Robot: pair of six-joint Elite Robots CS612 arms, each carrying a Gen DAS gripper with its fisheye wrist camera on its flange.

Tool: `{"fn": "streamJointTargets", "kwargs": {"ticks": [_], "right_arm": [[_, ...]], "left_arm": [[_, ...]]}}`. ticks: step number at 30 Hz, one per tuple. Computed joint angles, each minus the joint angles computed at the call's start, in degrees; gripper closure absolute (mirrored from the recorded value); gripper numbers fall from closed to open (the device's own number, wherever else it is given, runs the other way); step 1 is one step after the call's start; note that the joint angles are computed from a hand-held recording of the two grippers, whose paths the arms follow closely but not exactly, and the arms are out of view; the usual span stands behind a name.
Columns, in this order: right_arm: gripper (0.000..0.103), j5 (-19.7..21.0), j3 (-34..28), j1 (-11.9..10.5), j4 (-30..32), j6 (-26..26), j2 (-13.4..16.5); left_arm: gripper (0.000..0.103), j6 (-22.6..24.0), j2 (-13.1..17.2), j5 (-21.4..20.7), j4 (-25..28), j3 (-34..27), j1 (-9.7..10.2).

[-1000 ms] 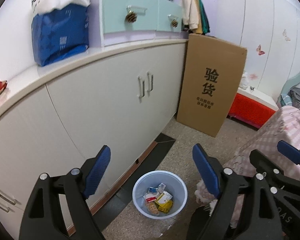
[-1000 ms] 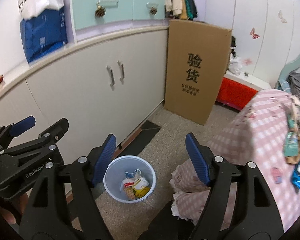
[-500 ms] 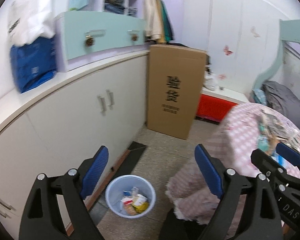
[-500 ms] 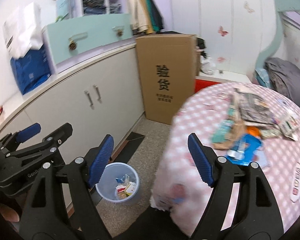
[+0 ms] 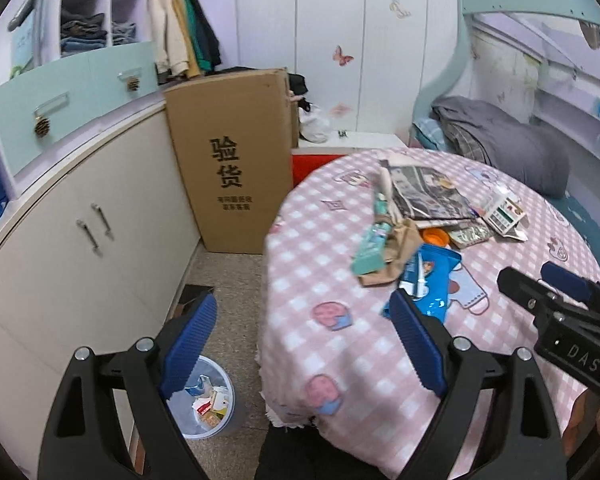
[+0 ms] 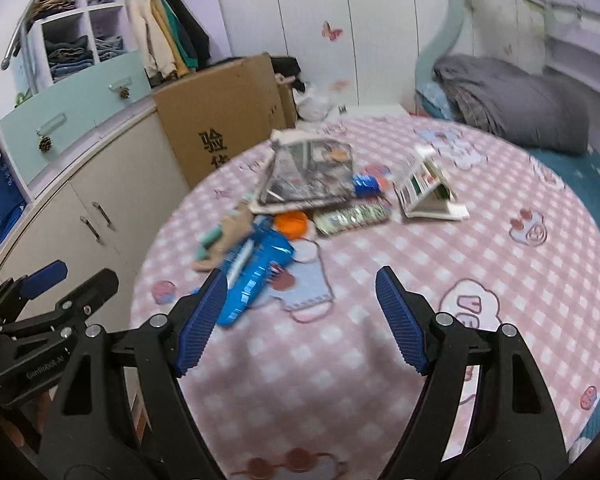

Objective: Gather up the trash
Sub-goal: 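Grasp the brown paper bag with the left gripper while the right gripper grasps the blue snack wrapper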

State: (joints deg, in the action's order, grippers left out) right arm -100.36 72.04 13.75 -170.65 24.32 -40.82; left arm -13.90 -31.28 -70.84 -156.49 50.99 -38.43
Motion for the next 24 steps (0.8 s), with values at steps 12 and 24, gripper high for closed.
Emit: {"fn": "streamJointTargets", "kwargs": {"ticks": [12,24], "right_arm": [[0.034,8.6,-9.5,-0.2,11.6,-4.9,4.8],[0.086,7.5,-7.8,-0.5,12.6,-9.5,3.7]], "left_arm": [[0.017,-3.9,1.5,2.9,5.2,-2.9,1.03],[0.017,-2.3,3.4,0.0,6.4,-6.2,0.96]]}}
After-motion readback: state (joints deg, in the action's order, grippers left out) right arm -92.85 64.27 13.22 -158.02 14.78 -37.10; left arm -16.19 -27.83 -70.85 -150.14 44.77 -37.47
